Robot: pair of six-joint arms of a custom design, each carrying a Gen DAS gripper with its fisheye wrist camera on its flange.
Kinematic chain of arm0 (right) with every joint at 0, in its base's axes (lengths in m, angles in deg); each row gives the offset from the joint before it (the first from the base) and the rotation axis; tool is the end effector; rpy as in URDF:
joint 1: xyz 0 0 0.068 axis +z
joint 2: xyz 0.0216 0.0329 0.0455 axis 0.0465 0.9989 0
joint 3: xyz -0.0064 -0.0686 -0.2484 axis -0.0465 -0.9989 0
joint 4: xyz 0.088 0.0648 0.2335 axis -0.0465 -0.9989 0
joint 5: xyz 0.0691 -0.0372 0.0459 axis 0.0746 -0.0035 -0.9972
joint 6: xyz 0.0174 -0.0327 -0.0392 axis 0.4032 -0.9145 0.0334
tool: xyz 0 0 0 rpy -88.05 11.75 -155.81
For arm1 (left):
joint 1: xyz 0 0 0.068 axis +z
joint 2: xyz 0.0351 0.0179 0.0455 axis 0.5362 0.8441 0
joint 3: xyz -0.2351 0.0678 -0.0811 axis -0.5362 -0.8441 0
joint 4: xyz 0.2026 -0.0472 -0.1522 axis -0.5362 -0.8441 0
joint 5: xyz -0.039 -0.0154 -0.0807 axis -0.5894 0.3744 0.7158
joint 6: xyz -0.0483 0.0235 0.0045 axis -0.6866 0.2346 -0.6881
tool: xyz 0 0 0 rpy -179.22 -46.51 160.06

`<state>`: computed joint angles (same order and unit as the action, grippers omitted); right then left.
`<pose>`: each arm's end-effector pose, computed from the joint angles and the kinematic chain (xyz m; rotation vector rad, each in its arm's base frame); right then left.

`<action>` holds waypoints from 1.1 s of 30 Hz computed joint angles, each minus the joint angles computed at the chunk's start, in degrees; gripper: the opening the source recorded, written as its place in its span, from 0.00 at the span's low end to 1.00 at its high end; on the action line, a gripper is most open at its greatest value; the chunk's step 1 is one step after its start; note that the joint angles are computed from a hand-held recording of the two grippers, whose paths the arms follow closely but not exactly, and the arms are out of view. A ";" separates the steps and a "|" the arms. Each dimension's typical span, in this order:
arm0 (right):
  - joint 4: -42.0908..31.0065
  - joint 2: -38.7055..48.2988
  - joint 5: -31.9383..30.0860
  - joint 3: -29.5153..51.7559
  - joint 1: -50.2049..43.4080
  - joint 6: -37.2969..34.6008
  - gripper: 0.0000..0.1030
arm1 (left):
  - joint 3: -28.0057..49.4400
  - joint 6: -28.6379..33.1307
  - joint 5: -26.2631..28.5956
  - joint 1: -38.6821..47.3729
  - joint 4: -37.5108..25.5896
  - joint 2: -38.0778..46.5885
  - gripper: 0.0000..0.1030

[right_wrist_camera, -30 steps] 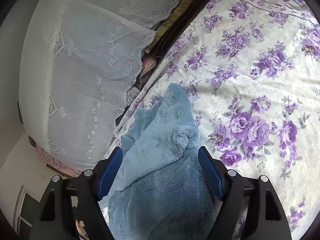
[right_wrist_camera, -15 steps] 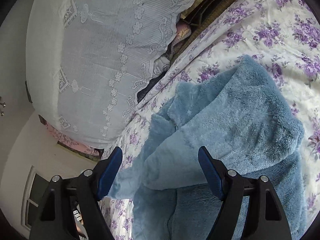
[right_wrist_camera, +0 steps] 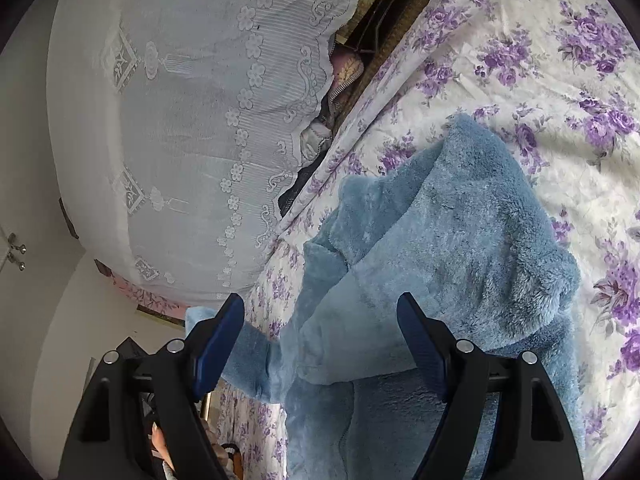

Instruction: Fold small clothes

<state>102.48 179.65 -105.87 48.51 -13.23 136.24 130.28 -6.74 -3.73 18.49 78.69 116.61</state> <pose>0.2307 -0.0408 0.1030 0.7396 1.9277 1.1573 0.3475 -0.0901 0.1832 0.0232 2.3529 -0.3776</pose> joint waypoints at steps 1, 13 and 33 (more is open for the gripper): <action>0.73 0.23 -0.70 -0.07 -0.61 0.43 0.77 | 0.66 -0.45 -1.14 -1.57 -0.07 0.71 0.15; 11.90 6.25 -8.15 -0.87 -9.46 7.44 0.78 | 11.42 -4.69 -10.76 -20.61 -1.66 12.40 0.15; 14.09 11.89 -7.10 0.77 -7.62 7.43 0.78 | -3.57 7.26 -19.91 -24.57 5.02 4.37 0.95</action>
<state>116.57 191.54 -112.97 49.28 -20.86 143.66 126.71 0.52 -23.64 -6.08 83.70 120.98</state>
